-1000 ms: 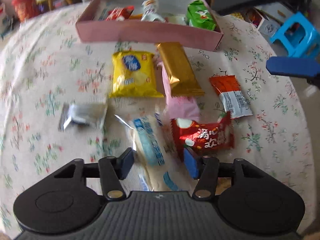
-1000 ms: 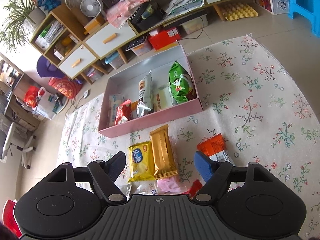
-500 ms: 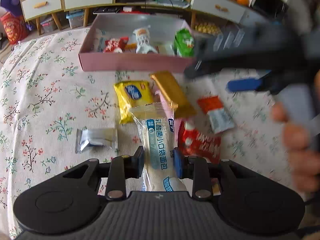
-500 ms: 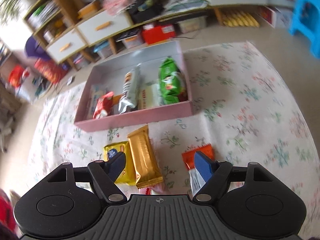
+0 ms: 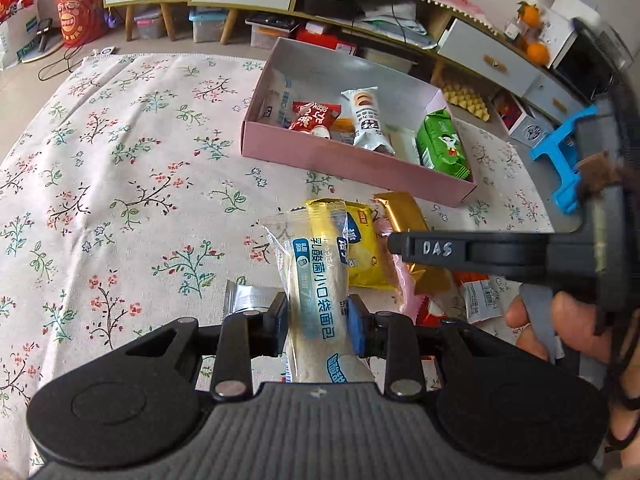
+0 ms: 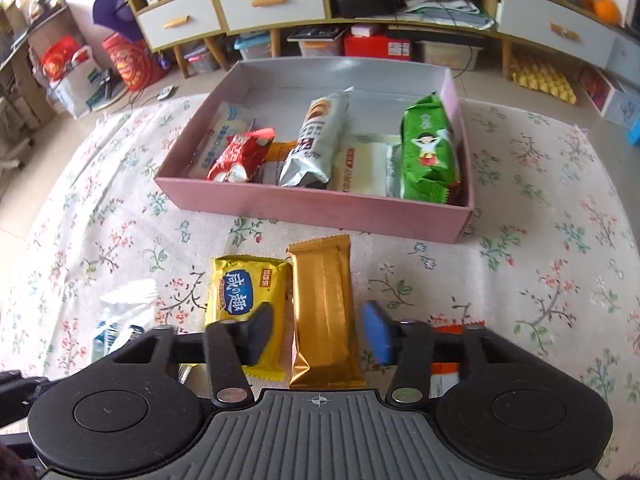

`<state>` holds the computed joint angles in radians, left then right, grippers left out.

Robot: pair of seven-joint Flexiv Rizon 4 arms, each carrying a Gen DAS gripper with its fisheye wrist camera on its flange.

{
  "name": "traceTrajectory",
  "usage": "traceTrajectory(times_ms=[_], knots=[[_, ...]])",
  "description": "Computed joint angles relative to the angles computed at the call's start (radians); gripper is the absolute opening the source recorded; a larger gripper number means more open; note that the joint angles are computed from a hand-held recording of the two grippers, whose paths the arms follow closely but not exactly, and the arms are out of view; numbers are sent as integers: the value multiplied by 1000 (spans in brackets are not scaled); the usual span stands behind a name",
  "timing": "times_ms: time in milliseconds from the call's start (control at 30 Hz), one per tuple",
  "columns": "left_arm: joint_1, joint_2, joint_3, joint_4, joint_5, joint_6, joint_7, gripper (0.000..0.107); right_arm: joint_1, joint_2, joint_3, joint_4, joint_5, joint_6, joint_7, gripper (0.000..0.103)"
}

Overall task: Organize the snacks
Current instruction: 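Grasp the white bread bag with left gripper while right grasps the gold-wrapped bar, then carry both held snacks over the pink box and release them inside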

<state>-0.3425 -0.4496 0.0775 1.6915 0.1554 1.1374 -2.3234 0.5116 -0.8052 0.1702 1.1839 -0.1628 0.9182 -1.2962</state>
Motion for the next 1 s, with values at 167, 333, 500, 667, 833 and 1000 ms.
traceTrajectory(times_ms=[167,333,500,667,833,1000], knots=[[11,16,1,24,-11,28,-9,28,-26,17,25,4,38,8,-2,28],[34,31,-2,52,-36,76,-11,28,-53,47,20,28,89,72,50,27],[43,21,33,38,-46,107,-55,28,-75,47,-7,31,108,115,171,27],[70,-49,41,-40,-49,187,-24,28,-87,26,11,4,113,154,200,28],[116,-114,0,-80,-125,299,75,28,-80,-15,14,-57,104,189,208,28],[109,-192,12,-161,-197,330,133,28,-82,-68,20,-143,116,200,245,28]])
